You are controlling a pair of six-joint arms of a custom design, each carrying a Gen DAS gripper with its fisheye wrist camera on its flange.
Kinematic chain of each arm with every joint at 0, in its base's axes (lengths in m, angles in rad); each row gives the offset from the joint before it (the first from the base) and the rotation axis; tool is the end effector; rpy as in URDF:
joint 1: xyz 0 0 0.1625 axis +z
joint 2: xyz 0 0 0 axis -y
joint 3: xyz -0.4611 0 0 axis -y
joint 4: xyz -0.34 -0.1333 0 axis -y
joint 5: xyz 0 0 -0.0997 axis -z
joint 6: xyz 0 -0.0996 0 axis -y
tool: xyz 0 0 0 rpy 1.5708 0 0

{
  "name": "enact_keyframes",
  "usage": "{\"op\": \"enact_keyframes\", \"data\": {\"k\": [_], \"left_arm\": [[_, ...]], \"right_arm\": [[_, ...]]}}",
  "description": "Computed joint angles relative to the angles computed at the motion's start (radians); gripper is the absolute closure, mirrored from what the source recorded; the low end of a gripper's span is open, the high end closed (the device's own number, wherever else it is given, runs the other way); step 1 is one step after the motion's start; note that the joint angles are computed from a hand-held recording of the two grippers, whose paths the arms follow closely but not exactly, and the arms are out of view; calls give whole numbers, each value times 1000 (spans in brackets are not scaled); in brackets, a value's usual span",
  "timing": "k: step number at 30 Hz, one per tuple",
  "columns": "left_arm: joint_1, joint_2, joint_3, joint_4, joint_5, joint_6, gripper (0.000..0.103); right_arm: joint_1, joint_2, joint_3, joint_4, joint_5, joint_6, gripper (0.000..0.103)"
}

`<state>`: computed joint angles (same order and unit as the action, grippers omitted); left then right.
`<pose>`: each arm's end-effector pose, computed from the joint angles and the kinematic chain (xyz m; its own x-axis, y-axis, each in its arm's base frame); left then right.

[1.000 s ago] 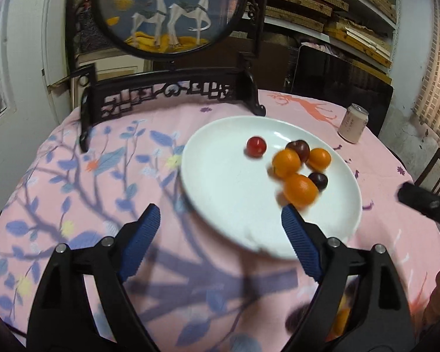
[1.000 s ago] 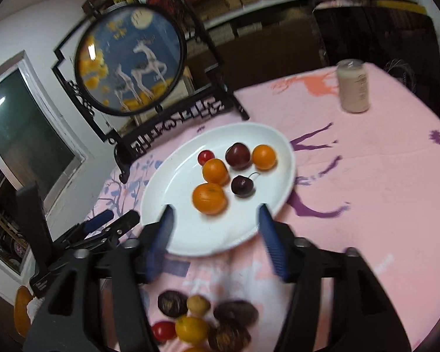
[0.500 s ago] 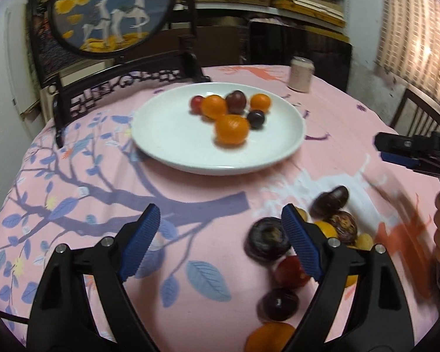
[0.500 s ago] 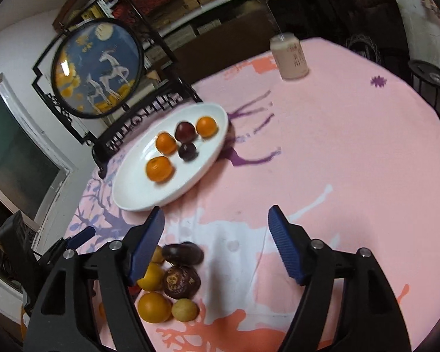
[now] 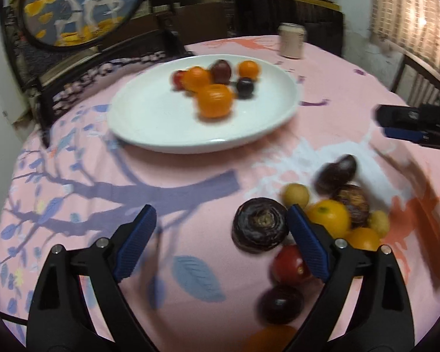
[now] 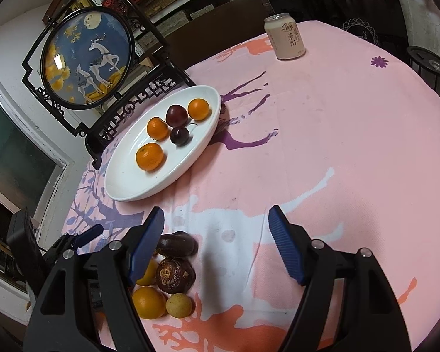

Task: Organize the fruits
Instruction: 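Move both open tools back toward the remaining fruit cluster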

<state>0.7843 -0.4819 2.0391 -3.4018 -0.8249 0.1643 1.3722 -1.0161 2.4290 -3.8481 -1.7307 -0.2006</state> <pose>-0.2326 -0.5158 -0.0072 -0.5285 0.4963 -0.6888 0.7784 0.6070 -0.1599 0.0291 -0.4504 0.2307 -0.9505 0.1804 0.2529 -0.0626 0.6860 -0.7249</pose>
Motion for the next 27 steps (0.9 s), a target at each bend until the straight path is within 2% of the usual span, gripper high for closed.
{"op": "enact_keyframes", "data": {"k": [3,4,6,9,14,20,21,22,25,27], "left_arm": [[0,26,-12,-68,166,5,10],[2,23,-13,-69,183,-11,11],[17,-8,-3,-74,150,-55,11],[12,-10,11,-120,120,-21,11],[-5,32,3,-153,144,43,12],[11,22,-15,-122,129,42,12],[13,18,-18,-135,151,45,12],[18,12,-19,-155,164,41,12],[52,-50,-6,-127,119,-49,13],[50,-60,8,-118,112,-51,14]], "right_arm": [[-4,-6,6,1,16,2,29],[-5,-8,7,1,20,3,29],[-5,-9,9,-1,26,1,29],[-4,-9,13,-11,31,-2,29],[0,-4,16,-28,26,-13,29],[12,5,5,-6,3,-24,29],[12,5,4,-1,1,-25,29],[11,5,4,1,1,-25,29],[7,1,6,2,9,-21,29],[10,1,6,-1,8,-24,29]]}}
